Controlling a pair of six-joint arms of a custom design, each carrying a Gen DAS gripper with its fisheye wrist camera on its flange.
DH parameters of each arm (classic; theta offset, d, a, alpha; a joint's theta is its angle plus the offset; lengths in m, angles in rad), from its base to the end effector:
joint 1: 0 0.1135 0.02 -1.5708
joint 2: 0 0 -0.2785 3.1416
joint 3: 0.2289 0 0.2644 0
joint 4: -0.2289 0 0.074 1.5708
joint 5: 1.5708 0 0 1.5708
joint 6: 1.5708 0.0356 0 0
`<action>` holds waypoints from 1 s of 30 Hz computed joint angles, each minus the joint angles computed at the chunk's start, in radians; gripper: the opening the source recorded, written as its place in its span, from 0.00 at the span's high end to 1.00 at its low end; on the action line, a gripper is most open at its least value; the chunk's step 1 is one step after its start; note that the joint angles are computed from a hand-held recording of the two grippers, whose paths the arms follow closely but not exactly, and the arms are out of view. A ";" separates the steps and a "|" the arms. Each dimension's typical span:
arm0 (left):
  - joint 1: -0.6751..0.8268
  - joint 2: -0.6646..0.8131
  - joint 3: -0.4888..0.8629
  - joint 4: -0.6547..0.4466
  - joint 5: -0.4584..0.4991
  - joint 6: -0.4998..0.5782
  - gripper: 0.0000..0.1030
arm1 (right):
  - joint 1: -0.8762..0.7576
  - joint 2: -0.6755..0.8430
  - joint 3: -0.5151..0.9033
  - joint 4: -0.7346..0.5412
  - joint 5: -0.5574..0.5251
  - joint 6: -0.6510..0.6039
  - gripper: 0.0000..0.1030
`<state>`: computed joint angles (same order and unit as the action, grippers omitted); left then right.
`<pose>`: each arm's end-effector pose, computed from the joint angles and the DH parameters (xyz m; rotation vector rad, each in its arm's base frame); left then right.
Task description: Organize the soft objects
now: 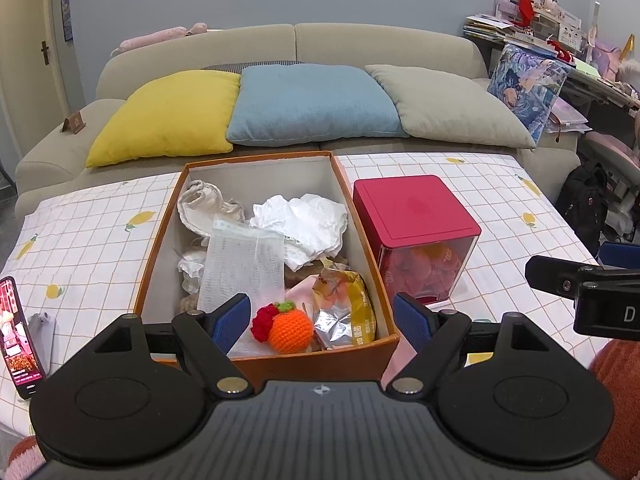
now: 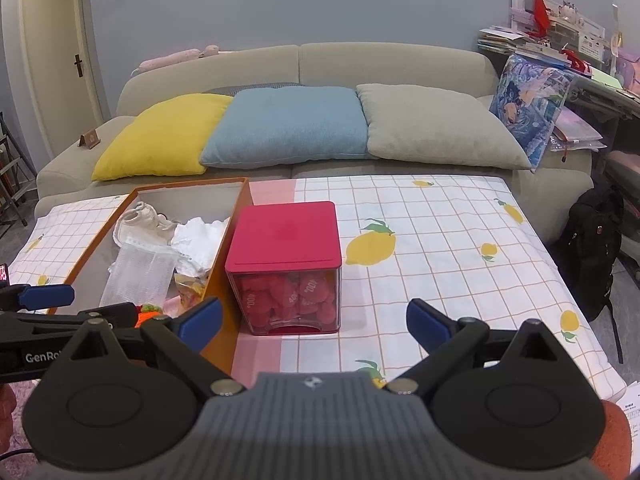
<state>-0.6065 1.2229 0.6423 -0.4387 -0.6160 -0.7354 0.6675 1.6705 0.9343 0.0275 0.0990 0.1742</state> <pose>0.1985 -0.1126 0.1965 -0.3603 2.3180 0.1711 0.2864 0.2213 0.1909 -0.5099 2.2396 0.3276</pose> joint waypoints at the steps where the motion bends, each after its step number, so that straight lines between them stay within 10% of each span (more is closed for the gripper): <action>1: 0.000 0.000 0.000 0.000 0.000 0.000 0.08 | 0.000 0.000 0.000 0.001 0.000 -0.001 0.06; 30: 0.006 -0.003 -0.008 0.018 0.014 0.015 0.09 | 0.013 0.006 0.008 -0.012 0.025 -0.011 0.06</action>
